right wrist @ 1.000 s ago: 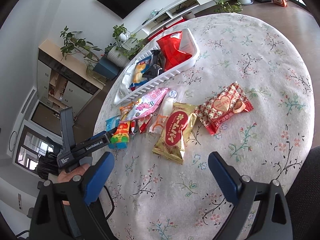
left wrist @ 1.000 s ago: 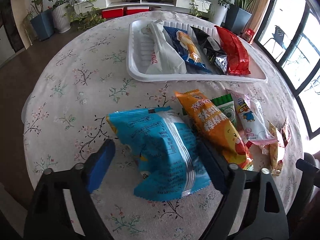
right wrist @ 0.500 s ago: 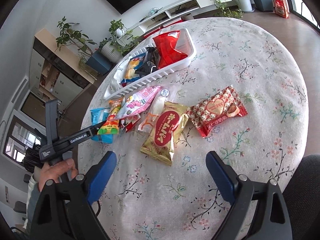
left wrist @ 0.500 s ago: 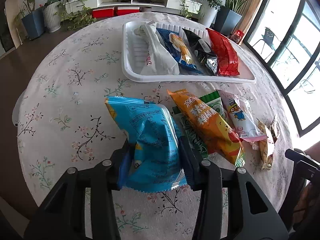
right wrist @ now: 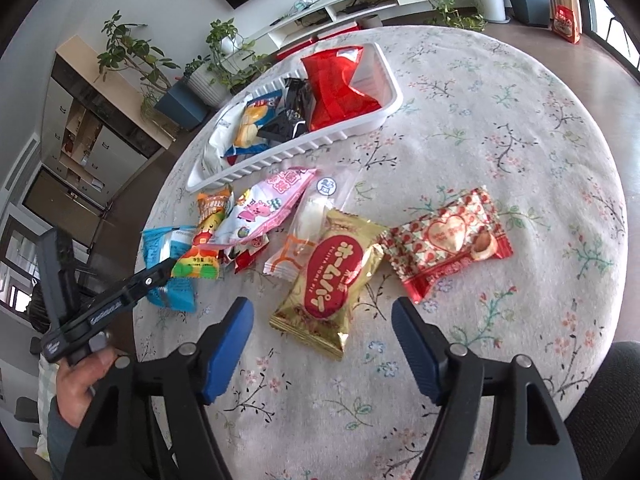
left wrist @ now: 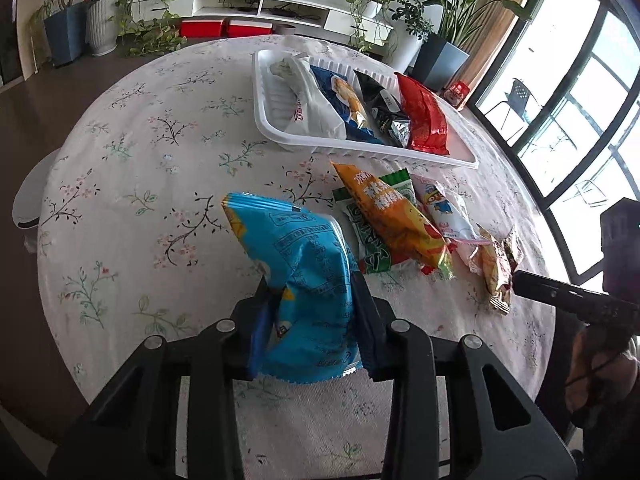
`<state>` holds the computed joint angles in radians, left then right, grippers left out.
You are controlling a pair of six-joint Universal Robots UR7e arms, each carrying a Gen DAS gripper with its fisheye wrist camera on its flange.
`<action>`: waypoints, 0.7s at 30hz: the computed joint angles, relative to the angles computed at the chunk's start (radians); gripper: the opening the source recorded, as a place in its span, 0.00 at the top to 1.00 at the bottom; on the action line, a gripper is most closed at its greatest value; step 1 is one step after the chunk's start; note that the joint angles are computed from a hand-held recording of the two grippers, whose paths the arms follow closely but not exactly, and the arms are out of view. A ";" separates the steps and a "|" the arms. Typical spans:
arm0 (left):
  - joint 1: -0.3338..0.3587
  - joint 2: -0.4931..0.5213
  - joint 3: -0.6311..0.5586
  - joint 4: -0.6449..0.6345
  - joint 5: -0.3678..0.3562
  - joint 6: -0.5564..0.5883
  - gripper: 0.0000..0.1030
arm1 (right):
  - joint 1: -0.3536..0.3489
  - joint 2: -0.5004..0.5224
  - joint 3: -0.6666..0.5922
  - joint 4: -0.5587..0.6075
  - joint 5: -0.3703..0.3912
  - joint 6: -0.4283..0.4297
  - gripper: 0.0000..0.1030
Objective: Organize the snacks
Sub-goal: 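Grasp the blue bag with the left tool while the right tool grasps the gold Home Pie packet, then lift the blue bag and gold packet toward the tray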
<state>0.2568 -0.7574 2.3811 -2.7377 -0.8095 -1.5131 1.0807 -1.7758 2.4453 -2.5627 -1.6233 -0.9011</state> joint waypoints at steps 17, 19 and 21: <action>-0.066 0.036 0.012 -0.053 -0.033 -0.028 0.68 | 0.094 0.106 0.031 -0.234 -0.193 -0.077 0.61; -0.063 0.040 0.011 -0.055 -0.036 -0.026 0.68 | 0.094 0.099 0.039 -0.247 -0.206 -0.099 0.61; -0.060 0.043 0.010 -0.057 -0.039 -0.025 0.68 | 0.106 0.111 0.059 -0.301 -0.228 -0.135 0.60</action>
